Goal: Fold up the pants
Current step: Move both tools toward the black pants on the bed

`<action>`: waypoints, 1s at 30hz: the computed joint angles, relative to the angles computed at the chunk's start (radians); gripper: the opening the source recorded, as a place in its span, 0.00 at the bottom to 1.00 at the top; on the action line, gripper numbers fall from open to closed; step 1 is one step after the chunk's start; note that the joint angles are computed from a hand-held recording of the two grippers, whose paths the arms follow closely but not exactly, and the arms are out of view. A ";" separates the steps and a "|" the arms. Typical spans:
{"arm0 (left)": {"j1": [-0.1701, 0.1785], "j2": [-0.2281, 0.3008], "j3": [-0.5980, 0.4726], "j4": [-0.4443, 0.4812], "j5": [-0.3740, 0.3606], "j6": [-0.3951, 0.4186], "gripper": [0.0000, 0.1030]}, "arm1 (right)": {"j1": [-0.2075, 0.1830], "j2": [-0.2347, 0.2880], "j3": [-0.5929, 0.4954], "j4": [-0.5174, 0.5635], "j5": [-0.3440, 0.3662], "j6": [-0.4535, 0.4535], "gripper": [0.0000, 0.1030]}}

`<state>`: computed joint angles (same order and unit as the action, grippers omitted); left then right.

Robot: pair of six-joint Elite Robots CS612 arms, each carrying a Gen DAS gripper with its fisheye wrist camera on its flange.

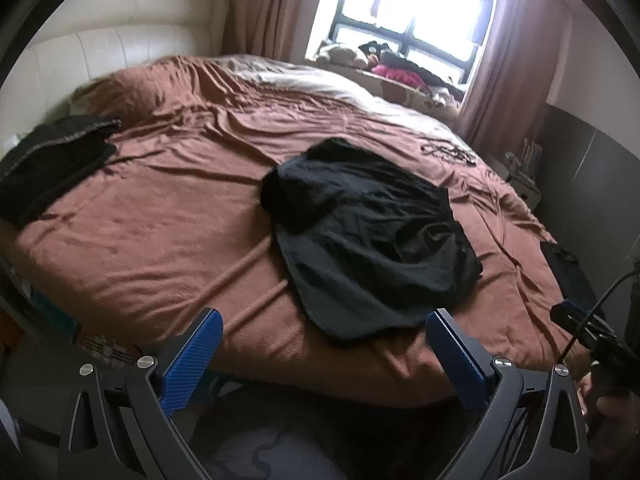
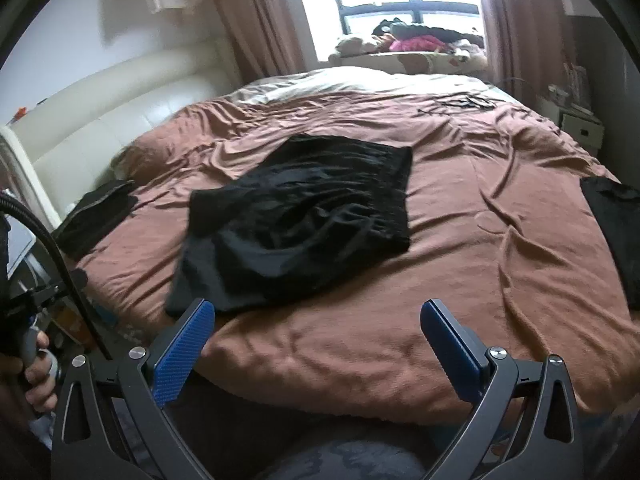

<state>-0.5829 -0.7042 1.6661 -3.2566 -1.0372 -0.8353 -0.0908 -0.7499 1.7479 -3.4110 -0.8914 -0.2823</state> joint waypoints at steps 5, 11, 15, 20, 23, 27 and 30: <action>0.014 0.018 -0.033 0.040 -0.047 -0.024 1.00 | 0.000 0.014 -0.037 0.068 -0.003 0.001 1.00; 0.042 0.044 -0.061 0.051 -0.143 -0.075 0.99 | 0.000 0.032 -0.087 0.168 0.000 0.006 1.00; 0.065 0.066 -0.078 0.012 -0.241 -0.110 0.94 | -0.001 0.044 -0.111 0.195 -0.002 0.018 1.00; 0.094 0.097 -0.113 0.003 -0.344 -0.170 0.84 | -0.002 0.060 -0.134 0.217 0.003 0.027 1.00; 0.106 0.108 -0.120 -0.005 -0.371 -0.216 0.84 | 0.000 0.068 -0.149 0.245 0.003 0.021 1.00; 0.130 0.134 -0.136 -0.037 -0.457 -0.292 0.81 | 0.002 0.080 -0.175 0.286 0.018 0.021 1.00; 0.138 0.143 -0.144 -0.046 -0.491 -0.317 0.79 | 0.003 0.089 -0.202 0.336 0.045 0.029 1.00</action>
